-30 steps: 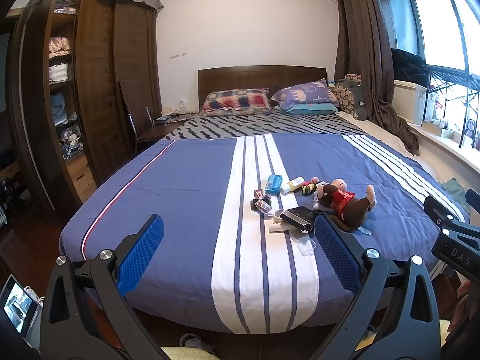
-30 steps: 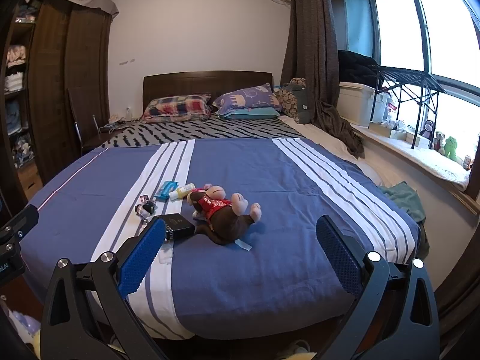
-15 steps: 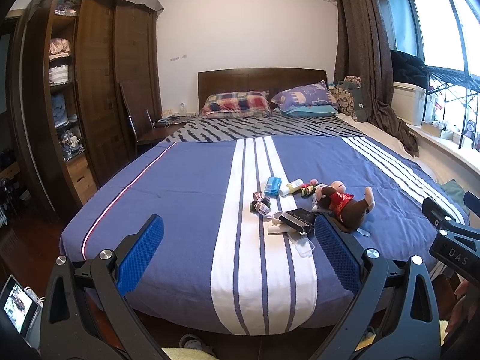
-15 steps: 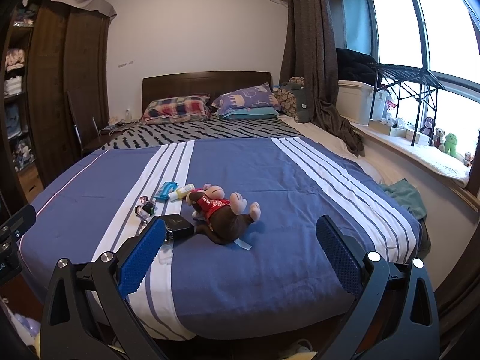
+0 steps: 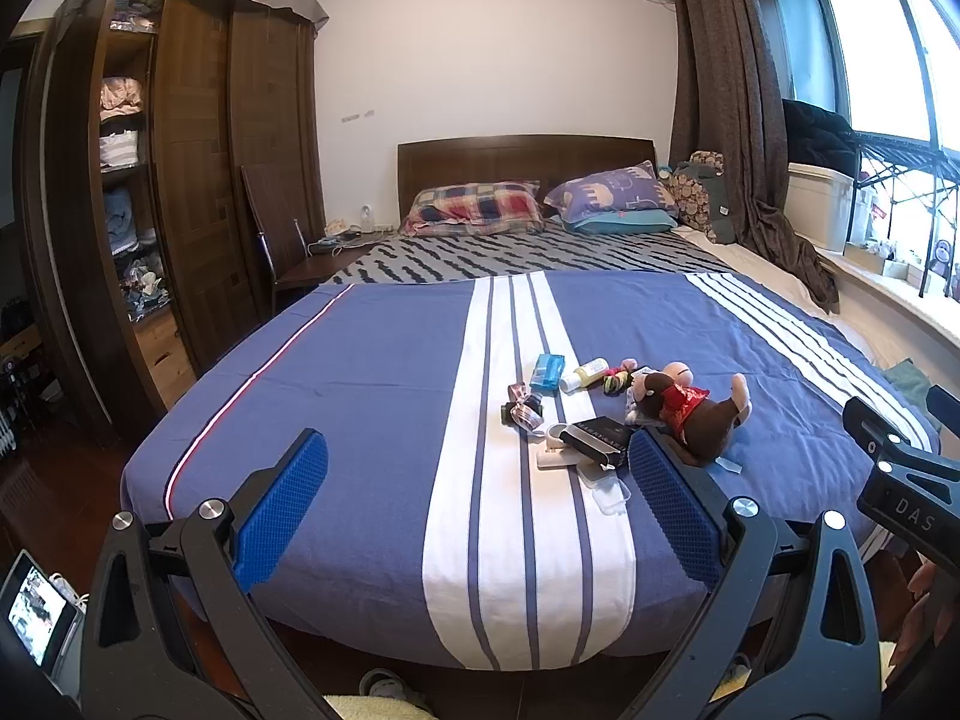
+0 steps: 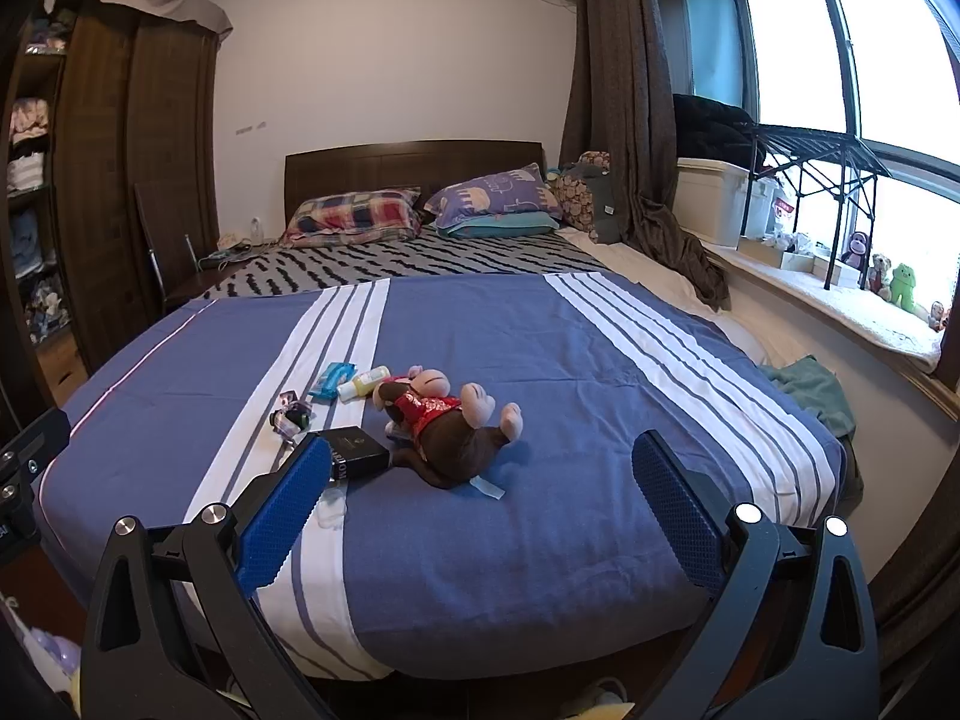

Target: Collect trash

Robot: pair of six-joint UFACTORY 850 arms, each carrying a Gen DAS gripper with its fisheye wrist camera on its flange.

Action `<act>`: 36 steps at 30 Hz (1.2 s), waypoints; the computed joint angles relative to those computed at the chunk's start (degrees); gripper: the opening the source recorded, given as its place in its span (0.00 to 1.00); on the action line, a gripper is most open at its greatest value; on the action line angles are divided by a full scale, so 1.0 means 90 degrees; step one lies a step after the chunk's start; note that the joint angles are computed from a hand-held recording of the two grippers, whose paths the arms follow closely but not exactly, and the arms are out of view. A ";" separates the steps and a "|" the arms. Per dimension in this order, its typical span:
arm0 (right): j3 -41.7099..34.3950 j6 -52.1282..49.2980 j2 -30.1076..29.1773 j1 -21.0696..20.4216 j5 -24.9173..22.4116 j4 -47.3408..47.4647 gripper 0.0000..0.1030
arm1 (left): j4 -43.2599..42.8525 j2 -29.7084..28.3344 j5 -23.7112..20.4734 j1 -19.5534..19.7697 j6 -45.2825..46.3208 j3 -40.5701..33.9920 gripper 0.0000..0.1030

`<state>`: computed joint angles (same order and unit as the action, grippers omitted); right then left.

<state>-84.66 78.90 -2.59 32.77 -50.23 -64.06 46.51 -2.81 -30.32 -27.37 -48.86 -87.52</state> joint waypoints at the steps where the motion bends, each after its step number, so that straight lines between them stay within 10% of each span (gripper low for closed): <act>1: 0.0000 0.0000 0.0000 0.0000 0.0000 0.0000 0.97 | 0.0013 0.0001 0.0001 -0.0001 -0.0011 0.0002 0.93; 36: 0.0020 -0.1026 -0.0642 -0.0959 0.1027 0.1283 0.97 | -0.0489 -0.1275 -0.0369 0.0320 0.0725 -0.0691 0.93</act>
<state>-84.48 69.66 -8.36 24.14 -40.98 -52.51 42.11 -14.28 -33.64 -24.49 -42.33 -93.74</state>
